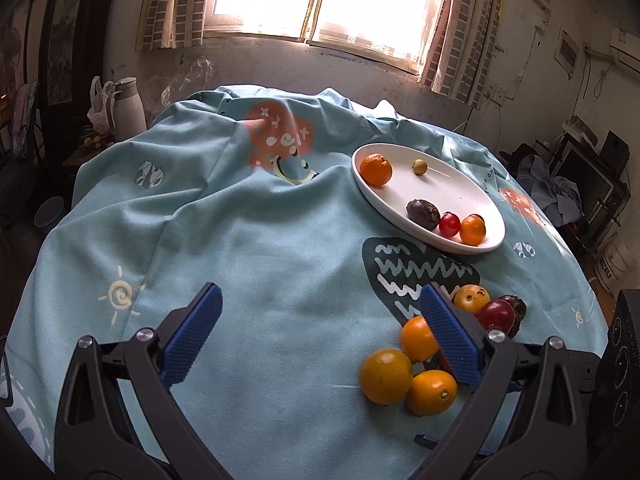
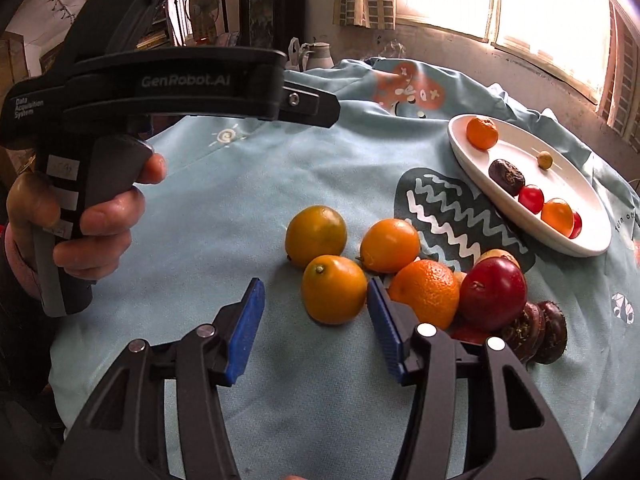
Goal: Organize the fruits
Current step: 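Grasp a yellow citrus with the left tool while the right tool grasps another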
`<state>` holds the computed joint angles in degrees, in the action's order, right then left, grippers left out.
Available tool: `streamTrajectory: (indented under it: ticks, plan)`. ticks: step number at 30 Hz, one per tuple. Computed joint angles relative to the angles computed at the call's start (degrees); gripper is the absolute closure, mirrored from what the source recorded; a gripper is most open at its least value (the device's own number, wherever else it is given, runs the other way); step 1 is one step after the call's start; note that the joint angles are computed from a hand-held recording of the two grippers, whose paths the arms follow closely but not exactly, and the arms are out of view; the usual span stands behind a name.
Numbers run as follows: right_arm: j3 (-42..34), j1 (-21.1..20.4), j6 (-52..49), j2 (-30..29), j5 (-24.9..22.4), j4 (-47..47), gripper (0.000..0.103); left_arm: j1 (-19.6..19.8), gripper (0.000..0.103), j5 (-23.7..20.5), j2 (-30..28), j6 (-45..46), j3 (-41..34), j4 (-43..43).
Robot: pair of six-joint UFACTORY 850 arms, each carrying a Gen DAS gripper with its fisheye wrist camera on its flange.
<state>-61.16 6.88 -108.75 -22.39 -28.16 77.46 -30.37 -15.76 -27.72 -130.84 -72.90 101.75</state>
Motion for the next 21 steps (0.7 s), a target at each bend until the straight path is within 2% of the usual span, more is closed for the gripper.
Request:
streamTrajectory:
  ticks: [2, 5, 7, 11, 14, 16, 18, 21]
  plan:
    - [-0.43, 0.43, 1.48, -0.50, 1.10, -1.34, 0.048, -0.04, 0.002, 0.03, 0.09, -0.47, 0.09, 0.53]
    - [-0.80, 0.96, 1.88, -1.03, 2.53, -1.44, 0.056, 0.01, 0.002, -0.02, 0.29, -1.68, 0.34, 1.55]
    - [-0.37, 1.25, -0.55, -0.77, 3.80, 0.67, 0.065, 0.07, 0.002, 0.17, 0.34, -2.03, 0.39, 1.76]
    - [-0.09, 0.98, 0.59, -0.33, 3.84, -0.89, 0.066, -0.05, 0.002, 0.24, 0.16, -0.18, 0.19, 0.15]
    - [-1.24, -1.39, 5.50, -0.34, -2.42, -3.81, 0.066, -0.07, 0.002, 0.75, -0.27, 4.48, -0.37, -3.83]
    - [-1.83, -3.53, 7.05, -0.06, -6.23, -2.02, 0.066, 0.05, 0.002, 2.00, -0.35, 6.13, -0.37, -4.53]
    - [-1.53, -5.39, 6.75, 0.57, -7.44, 1.38, 0.066, 0.32, 0.002, 5.00, -0.20, 5.01, 0.05, -1.37]
    - [-1.04, -7.54, 7.03, 0.99, -7.50, 5.31, 0.066, -0.22, 0.002, 6.68, -0.20, 6.48, 0.54, 1.58]
